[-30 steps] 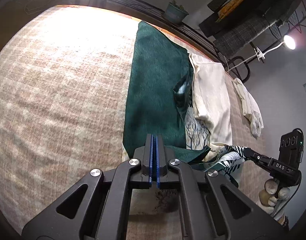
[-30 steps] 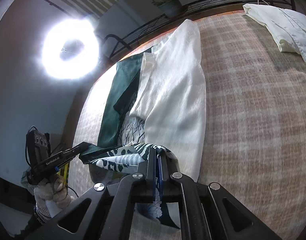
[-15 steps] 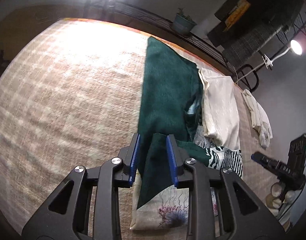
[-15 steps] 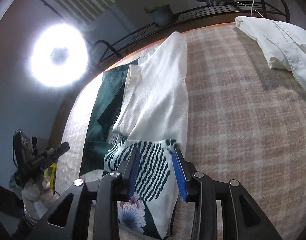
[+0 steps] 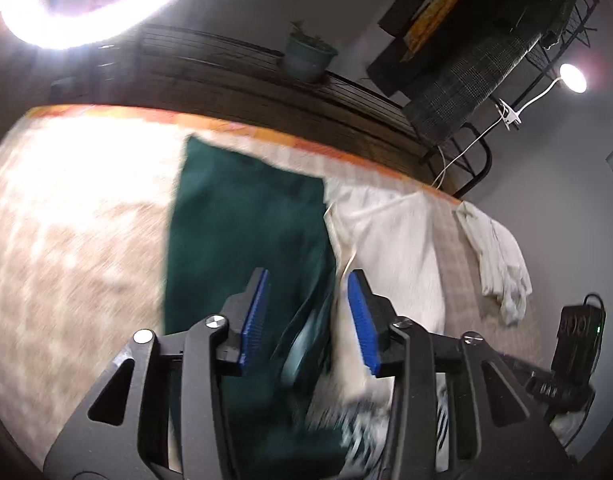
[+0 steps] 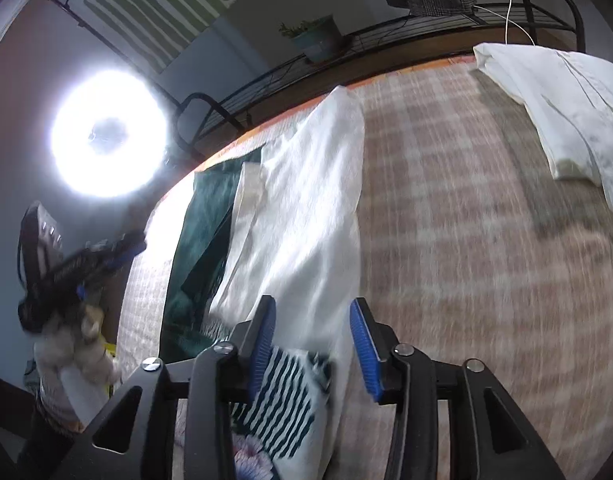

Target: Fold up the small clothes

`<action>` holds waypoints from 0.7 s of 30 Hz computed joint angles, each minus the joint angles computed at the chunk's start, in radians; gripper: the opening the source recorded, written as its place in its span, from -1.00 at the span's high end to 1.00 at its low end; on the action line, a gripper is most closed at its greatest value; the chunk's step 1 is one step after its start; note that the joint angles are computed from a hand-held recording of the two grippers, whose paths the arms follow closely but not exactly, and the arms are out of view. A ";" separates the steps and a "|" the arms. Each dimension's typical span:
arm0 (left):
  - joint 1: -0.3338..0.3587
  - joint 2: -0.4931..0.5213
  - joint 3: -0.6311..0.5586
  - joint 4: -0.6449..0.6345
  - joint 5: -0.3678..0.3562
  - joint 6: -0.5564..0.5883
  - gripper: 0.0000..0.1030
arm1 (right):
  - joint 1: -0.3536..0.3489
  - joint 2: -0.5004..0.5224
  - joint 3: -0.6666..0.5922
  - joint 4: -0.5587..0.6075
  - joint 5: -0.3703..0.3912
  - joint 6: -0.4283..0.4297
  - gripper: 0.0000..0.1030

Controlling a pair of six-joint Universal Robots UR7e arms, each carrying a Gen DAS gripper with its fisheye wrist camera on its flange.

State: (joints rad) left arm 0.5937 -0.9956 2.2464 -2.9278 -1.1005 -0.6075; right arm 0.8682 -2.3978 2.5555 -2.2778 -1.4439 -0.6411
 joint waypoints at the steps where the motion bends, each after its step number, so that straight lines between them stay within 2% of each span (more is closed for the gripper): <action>1: 0.015 0.033 -0.034 0.001 -0.011 0.025 0.16 | -0.004 0.032 -0.010 -0.030 0.003 0.008 0.11; 6: 0.094 0.198 -0.218 0.050 -0.058 0.115 0.15 | -0.044 0.136 -0.060 -0.073 0.056 0.025 0.11; 9: 0.121 0.270 -0.296 0.076 -0.058 0.152 0.15 | -0.074 0.179 -0.081 -0.082 0.090 0.032 0.11; 14: 0.130 0.340 -0.374 0.150 -0.025 0.213 0.15 | -0.092 0.233 -0.096 -0.118 0.090 0.026 0.11; 16: 0.128 0.349 -0.380 0.143 -0.026 0.229 0.19 | -0.103 0.245 -0.099 -0.119 0.094 0.018 0.11; 17: 0.125 0.349 -0.377 0.132 -0.026 0.243 0.27 | -0.109 0.246 -0.101 -0.113 0.101 0.013 0.11; 18: 0.120 0.348 -0.374 0.129 -0.021 0.255 0.58 | -0.115 0.247 -0.103 -0.109 0.112 0.008 0.12; 19: 0.116 0.348 -0.372 0.131 -0.019 0.263 0.78 | -0.115 0.250 -0.106 -0.110 0.116 0.009 0.11; 20: 0.112 0.346 -0.370 0.132 -0.018 0.274 0.79 | -0.113 0.255 -0.109 -0.113 0.116 0.012 0.11; 21: 0.109 0.346 -0.367 0.126 -0.019 0.278 0.87 | -0.109 0.260 -0.110 -0.120 0.115 0.015 0.11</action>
